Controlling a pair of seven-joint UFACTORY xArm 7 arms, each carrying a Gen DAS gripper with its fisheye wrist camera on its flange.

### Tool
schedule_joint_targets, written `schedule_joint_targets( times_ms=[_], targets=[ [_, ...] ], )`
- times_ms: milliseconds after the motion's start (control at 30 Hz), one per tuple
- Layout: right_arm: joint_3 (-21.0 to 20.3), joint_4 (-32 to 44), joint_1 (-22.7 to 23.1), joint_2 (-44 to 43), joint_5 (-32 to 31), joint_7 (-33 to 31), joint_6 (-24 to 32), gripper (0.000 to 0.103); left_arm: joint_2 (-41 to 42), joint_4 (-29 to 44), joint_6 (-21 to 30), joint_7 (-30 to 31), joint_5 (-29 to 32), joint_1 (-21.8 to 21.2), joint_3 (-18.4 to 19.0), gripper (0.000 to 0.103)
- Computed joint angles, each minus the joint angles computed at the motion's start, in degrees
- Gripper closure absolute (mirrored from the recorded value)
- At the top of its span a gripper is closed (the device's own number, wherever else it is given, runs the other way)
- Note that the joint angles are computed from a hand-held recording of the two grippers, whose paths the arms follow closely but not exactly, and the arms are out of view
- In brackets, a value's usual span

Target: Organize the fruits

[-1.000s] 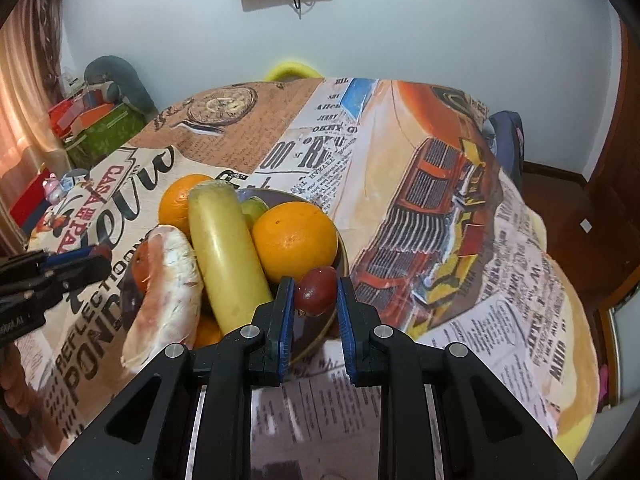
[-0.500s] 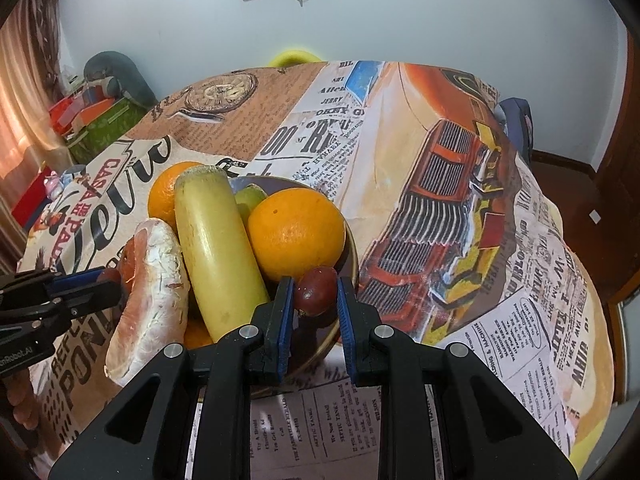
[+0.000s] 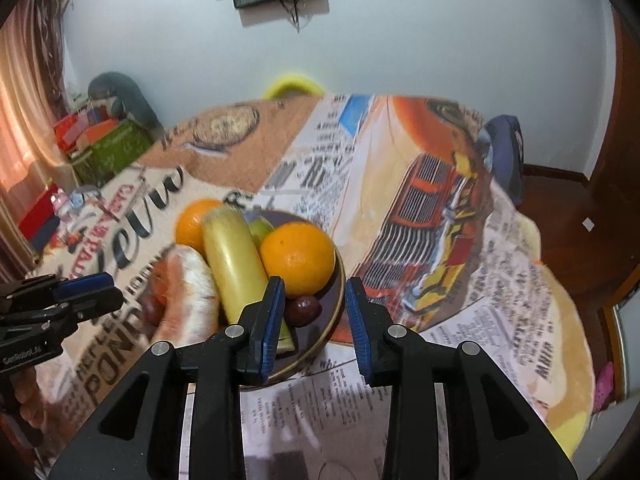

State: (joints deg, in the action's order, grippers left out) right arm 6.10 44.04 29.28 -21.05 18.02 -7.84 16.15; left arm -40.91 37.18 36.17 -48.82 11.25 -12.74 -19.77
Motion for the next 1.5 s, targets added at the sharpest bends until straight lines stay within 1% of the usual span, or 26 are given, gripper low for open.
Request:
schedule_joint_targets(
  times_ms=[233,433,567,700,767,833,933,967,1000,1033,1067,1100,1233,1333,1400,1433,1467,1500],
  targets=[
    [1.86,-2.69,-1.30,-11.81,-3.22,3.95,0.01,0.074,-9.46,5.17,6.87,-2.17,2.86,1.95,-4.05,0.072],
    [2.66,-4.87,-0.14,-24.34,-5.30,8.13,0.55,0.074,-16.64,12.04,12.82,-2.84,4.47,4.45,-9.11,0.072],
    [4.29,-5.83,0.15,-32.06,-7.02,10.98,1.34,0.074,-20.45,16.60,16.02,-1.84,4.40,6.16,-11.98,0.072],
    [5.77,-6.59,0.63,-37.65,-8.44,13.41,2.01,0.073,-23.66,20.92,18.56,0.22,3.38,7.93,-14.25,0.071],
    [6.69,-6.95,0.81,-39.67,-8.96,14.69,2.05,0.068,-25.17,22.78,19.59,1.22,2.79,9.28,-15.34,0.066],
    [8.22,-7.26,0.14,-41.59,-9.74,16.41,2.24,0.063,-26.84,24.26,20.58,1.93,1.94,10.74,-16.19,0.050],
    [9.72,-7.60,-0.42,-43.43,-11.07,18.16,2.27,0.057,-28.94,25.72,21.43,3.34,0.46,12.50,-16.96,0.047],
    [10.04,-7.75,-0.60,-43.50,-11.45,18.63,1.90,0.052,-29.47,26.05,21.69,3.85,-0.09,13.03,-17.13,0.045],
    [10.50,-7.90,-0.88,-44.05,-11.78,19.36,1.79,0.049,-30.14,26.44,22.06,4.24,-0.61,13.59,-17.31,0.041],
    [10.82,-7.99,-1.11,-44.25,-12.07,20.00,1.51,0.043,-30.82,26.91,22.52,4.64,-1.06,14.20,-17.44,0.037],
    [11.07,-8.04,-1.28,-44.44,-12.37,20.58,1.22,0.039,-31.39,27.12,22.76,5.02,-1.55,14.80,-17.61,0.036],
    [11.29,-8.03,-1.50,-44.46,-12.71,21.07,0.86,0.037,-31.93,27.40,23.17,5.42,-1.99,15.42,-17.75,0.033],
    [12.40,-8.43,-3.03,-45.47,-14.15,23.28,0.03,0.019,-33.85,28.37,24.73,6.41,-3.85,17.74,-18.01,0.015],
    [13.21,-8.70,-4.26,-46.62,-15.31,24.80,0.33,0.015,-35.32,28.44,25.53,7.04,-4.90,19.12,-17.89,0.011],
    [13.37,-8.80,-4.39,-46.88,-15.70,25.65,0.49,0.009,-36.09,28.54,26.08,7.35,-5.74,19.75,-17.83,0.008],
    [13.44,-9.33,-4.46,-47.77,-15.88,26.15,0.77,0.003,-36.43,28.49,26.18,7.50,-6.04,20.10,-17.73,0.006],
    [13.69,-9.69,-4.79,-48.22,-16.09,26.68,0.60,0.000,-36.76,28.47,26.25,7.66,-6.31,20.42,-17.64,0.006],
    [13.92,-9.96,-5.13,-48.60,-16.35,27.14,0.40,0.000,-37.08,28.34,26.24,7.81,-6.57,20.67,-17.56,0.005]
  ],
)
